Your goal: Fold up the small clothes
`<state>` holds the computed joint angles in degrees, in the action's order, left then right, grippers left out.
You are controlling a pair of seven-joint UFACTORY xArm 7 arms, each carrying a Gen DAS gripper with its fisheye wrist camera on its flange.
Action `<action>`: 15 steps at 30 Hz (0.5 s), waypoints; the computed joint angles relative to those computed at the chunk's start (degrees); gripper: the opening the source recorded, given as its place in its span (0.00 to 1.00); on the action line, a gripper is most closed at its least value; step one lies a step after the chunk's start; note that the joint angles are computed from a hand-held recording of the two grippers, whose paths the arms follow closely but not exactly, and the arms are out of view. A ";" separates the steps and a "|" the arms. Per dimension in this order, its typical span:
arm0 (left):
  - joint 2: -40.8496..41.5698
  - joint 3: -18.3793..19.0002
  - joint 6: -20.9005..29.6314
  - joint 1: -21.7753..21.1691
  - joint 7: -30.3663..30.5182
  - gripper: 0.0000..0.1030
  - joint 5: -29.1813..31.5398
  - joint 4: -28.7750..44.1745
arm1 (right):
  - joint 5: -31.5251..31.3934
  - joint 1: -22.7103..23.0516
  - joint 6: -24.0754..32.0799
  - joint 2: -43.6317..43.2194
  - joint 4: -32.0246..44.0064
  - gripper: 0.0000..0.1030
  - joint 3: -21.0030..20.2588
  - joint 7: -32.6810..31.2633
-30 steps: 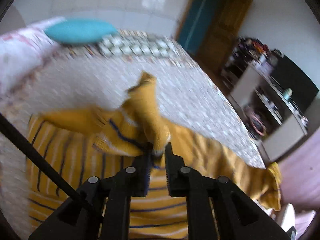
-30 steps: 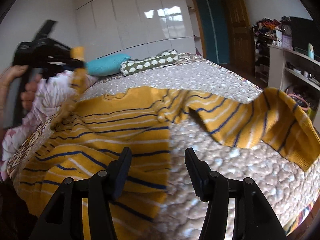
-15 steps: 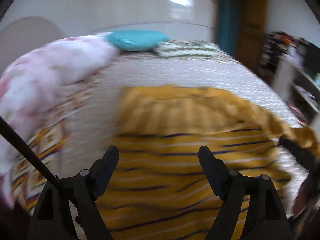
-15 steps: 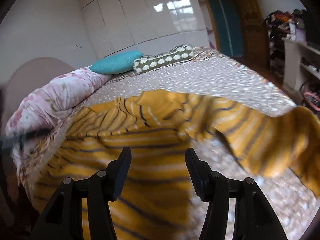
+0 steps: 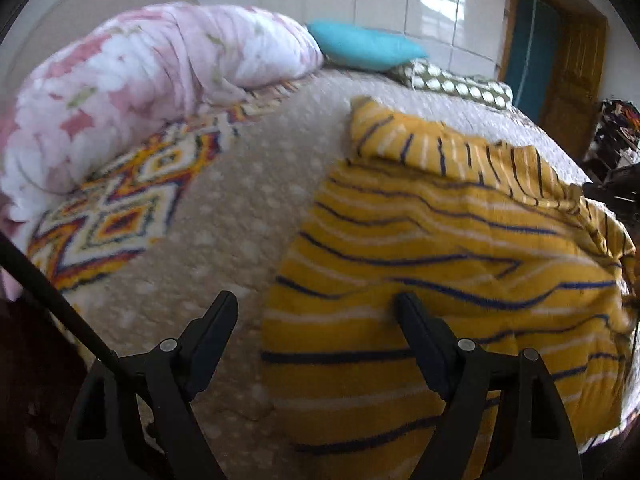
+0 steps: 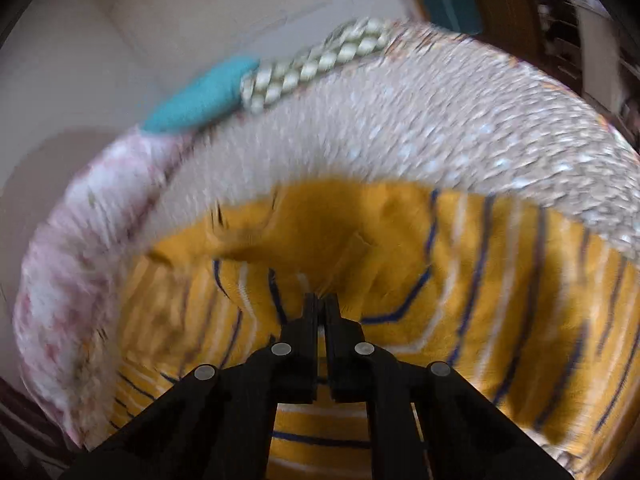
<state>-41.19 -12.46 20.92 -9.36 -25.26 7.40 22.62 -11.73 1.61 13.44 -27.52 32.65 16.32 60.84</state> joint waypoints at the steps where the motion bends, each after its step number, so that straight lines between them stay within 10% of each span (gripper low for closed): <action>1: 0.30 0.43 0.27 -0.58 0.09 0.78 -0.51 0.01 | -1.82 -2.62 4.55 -2.28 -0.34 0.01 2.37 1.89; 4: 0.07 0.47 0.67 -0.93 0.40 0.78 -0.51 -0.07 | -5.64 -3.16 12.82 -8.26 -2.98 0.02 3.64 2.99; 10: -1.93 4.00 4.01 -5.51 3.01 0.78 -5.16 0.86 | -0.30 5.35 8.13 -22.46 -13.78 0.03 -4.16 -1.21; 15: -4.85 2.19 4.86 -7.26 3.45 0.78 -6.21 1.72 | 8.22 13.26 -7.00 -11.79 -12.30 0.49 -12.79 -8.24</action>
